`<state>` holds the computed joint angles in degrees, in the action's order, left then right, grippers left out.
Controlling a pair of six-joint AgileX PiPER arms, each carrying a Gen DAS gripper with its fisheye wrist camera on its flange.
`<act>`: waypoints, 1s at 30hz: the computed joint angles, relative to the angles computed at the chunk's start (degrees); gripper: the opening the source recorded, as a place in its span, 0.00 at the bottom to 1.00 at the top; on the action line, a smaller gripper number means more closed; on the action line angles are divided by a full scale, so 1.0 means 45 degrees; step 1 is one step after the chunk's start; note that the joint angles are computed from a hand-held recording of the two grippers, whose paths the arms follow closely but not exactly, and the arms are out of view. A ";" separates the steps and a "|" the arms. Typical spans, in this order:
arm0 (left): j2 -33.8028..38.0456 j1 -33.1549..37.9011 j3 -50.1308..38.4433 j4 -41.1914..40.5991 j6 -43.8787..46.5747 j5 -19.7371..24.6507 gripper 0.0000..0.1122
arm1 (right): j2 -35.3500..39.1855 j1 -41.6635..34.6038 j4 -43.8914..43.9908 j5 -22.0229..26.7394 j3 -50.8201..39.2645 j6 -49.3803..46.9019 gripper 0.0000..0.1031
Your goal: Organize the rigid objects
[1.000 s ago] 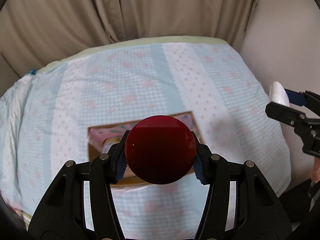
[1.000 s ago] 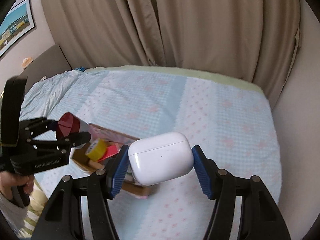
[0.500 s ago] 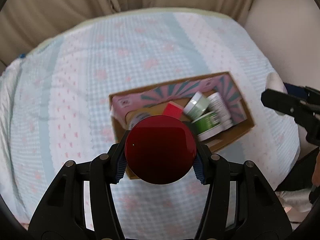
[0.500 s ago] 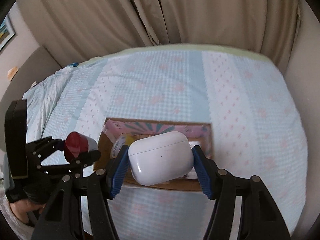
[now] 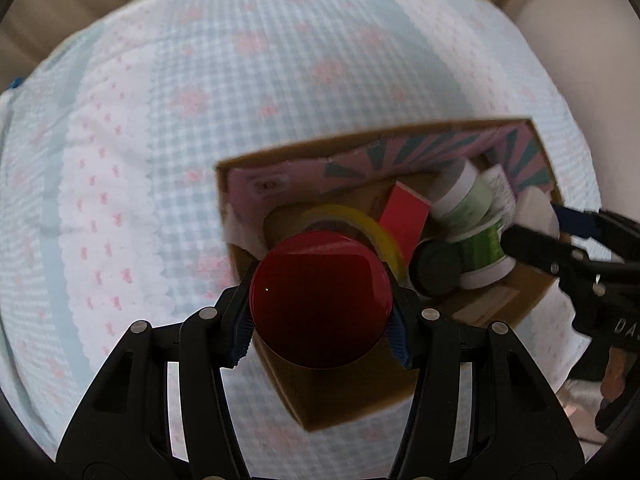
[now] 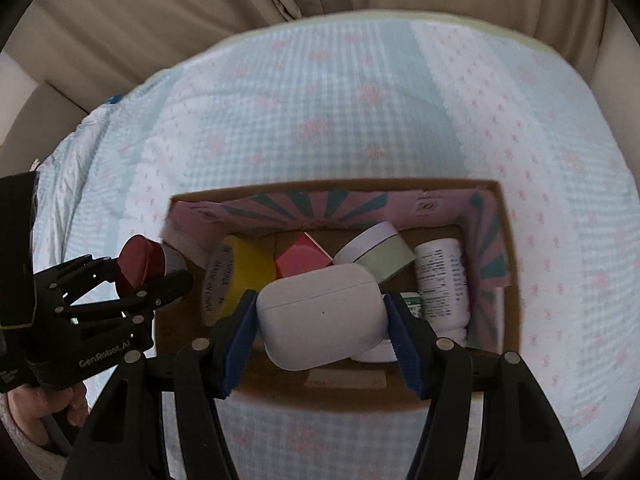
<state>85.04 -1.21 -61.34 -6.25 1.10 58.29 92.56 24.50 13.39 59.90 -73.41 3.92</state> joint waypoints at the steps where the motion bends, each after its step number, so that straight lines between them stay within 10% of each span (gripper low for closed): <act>1: 0.0208 -0.0068 0.0003 0.0082 0.0057 -0.0042 0.45 | 0.0248 -0.0061 0.0093 -0.0027 -0.0040 0.0039 0.56; 8: 0.0726 -0.0451 -0.0165 0.0181 0.0153 -0.0247 0.47 | 0.1560 -0.0480 0.0681 0.0112 -0.0302 0.0235 0.57; 11: 0.0487 0.0119 -0.0152 -0.1158 0.1267 -0.0119 0.92 | 0.1838 -0.0708 0.1182 0.0194 -0.0295 0.0353 0.60; 14: 0.0008 -0.0155 -0.0124 -0.0592 0.0906 -0.0122 0.91 | 0.1230 -0.0911 0.1160 -0.0331 0.0179 0.0777 0.98; 30: -0.2844 0.0140 -0.0064 -0.0803 -0.0037 0.1167 0.91 | -0.1559 -0.1217 -0.0069 0.1168 0.0446 0.2469 1.00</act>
